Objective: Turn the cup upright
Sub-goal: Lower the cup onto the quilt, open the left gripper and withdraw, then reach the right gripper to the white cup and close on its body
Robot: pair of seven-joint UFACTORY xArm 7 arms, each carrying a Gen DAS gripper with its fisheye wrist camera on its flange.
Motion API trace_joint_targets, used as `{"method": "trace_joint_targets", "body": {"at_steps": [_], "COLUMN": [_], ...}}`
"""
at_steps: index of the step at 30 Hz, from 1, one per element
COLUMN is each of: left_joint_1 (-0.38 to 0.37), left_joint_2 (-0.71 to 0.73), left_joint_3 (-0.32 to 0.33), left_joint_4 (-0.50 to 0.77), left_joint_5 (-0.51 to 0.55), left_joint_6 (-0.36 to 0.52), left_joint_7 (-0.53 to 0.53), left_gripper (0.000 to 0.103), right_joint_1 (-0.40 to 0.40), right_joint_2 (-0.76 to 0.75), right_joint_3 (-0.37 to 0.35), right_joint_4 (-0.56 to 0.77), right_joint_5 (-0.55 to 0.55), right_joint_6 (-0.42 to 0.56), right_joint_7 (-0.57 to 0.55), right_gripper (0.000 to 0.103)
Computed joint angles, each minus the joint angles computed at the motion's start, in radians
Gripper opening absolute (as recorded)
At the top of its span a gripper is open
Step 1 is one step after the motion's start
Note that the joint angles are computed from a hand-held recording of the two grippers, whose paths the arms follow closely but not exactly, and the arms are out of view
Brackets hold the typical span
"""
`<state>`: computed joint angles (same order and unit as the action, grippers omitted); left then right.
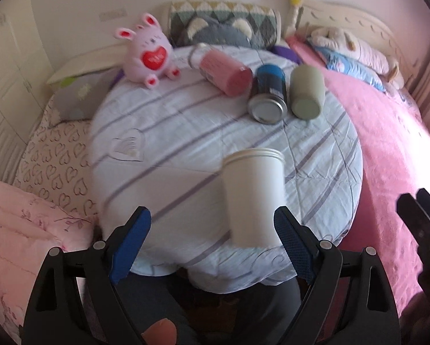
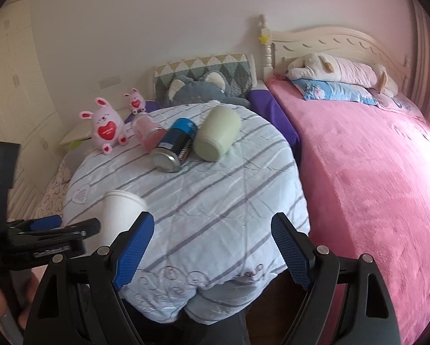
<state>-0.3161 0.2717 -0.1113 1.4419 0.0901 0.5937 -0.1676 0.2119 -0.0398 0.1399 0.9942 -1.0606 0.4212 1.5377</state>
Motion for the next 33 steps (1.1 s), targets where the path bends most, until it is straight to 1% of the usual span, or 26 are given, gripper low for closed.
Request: {"method": "trace_joint_targets", "body": {"at_steps": [3,6,8,12,15,18,23,33], "left_joint_1": [0.019,0.039,0.061,0.092,0.119,0.137,0.153,0.157], "left_joint_2": [-0.073,-0.14,-0.183,-0.257,-0.294,-0.312,-0.323,-0.335], "left_joint_3": [0.014,0.027,0.03,0.036,0.034,0.029,0.019,0.004], "left_joint_4": [-0.087,-0.172,-0.222,-0.312,-0.358,-0.386,-0.398,-0.405], "left_joint_5": [0.014,0.044,0.037,0.095,0.137,0.133,0.17,0.205], "left_joint_6": [-0.053,-0.098,-0.117,-0.159,-0.174,-0.181,-0.181,-0.192], "left_joint_7": [0.0,-0.021,-0.019,-0.088,-0.138,-0.143,-0.178,-0.203], "left_gripper": [0.089,0.089,0.089,0.089,0.089,0.089,0.089,0.089], "right_joint_1": [0.017,0.042,0.06,0.097,0.123,0.141,0.165,0.184], "right_joint_2": [0.017,0.038,0.054,0.088,0.106,0.121,0.13,0.137], "right_joint_3": [0.011,0.017,0.018,0.012,0.005,-0.005,-0.014,-0.023], "right_joint_4": [0.025,0.053,0.069,0.103,0.121,0.138,0.155,0.164], "right_joint_5": [0.007,0.021,0.032,0.065,0.086,0.106,0.103,0.103], "right_joint_6": [0.004,0.018,0.017,0.02,0.027,0.029,0.031,0.035], "right_joint_7": [-0.012,-0.029,-0.041,-0.083,-0.102,-0.121,-0.133,-0.135], "right_gripper": [0.085,0.085,0.085,0.085,0.085,0.085,0.085,0.085]}}
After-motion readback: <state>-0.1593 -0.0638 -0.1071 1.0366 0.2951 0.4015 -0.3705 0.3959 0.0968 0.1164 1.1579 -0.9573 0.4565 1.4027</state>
